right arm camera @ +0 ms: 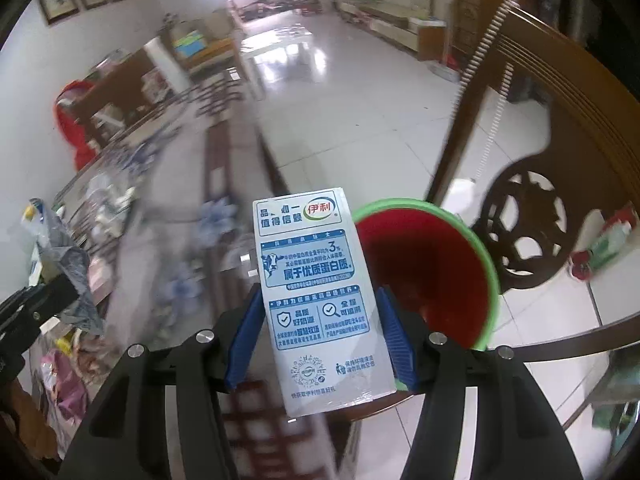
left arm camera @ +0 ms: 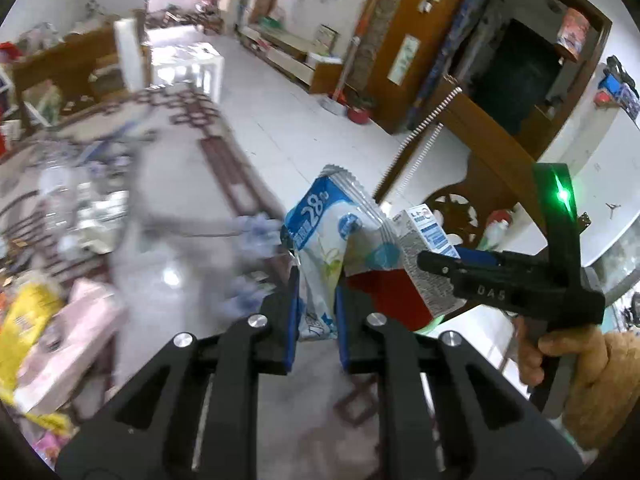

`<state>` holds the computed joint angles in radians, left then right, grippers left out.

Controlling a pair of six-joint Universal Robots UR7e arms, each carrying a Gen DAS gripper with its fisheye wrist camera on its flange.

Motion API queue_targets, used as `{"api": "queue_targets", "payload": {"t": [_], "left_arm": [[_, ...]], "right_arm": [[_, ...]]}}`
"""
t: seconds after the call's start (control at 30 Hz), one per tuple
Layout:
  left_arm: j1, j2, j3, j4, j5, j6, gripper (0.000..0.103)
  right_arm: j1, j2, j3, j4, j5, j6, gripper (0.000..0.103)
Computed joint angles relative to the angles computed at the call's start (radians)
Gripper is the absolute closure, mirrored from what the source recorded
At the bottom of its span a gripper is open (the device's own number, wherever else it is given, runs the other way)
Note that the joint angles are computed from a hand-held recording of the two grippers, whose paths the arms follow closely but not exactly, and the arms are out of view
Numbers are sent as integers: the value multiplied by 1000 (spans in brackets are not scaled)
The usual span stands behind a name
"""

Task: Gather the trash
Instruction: 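Carry both items to the red bucket and open both tools to drop them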

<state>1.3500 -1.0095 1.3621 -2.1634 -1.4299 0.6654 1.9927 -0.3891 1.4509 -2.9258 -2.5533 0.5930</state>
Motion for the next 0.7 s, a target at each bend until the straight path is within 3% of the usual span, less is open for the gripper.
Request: {"api": "queue_targets", "payload": {"t": [0.17, 0.27, 0.6, 0.67, 0.7], "left_arm": [[-37, 53, 13, -21, -5, 10, 88], [-59, 74, 32, -36, 2, 20, 88], [-106, 130, 69, -37, -3, 83, 87], [-114, 134, 82, -55, 1, 100, 80], [-116, 135, 89, -71, 2, 108, 66]], "right_arm": [[-32, -50, 76, -22, -16, 56, 45], [-41, -73, 113, -27, -52, 103, 36], [-29, -161, 229, 52, -190, 333, 35], [-26, -173, 248, 66, -206, 373, 35], [-23, -178, 254, 77, -215, 392, 35]]}}
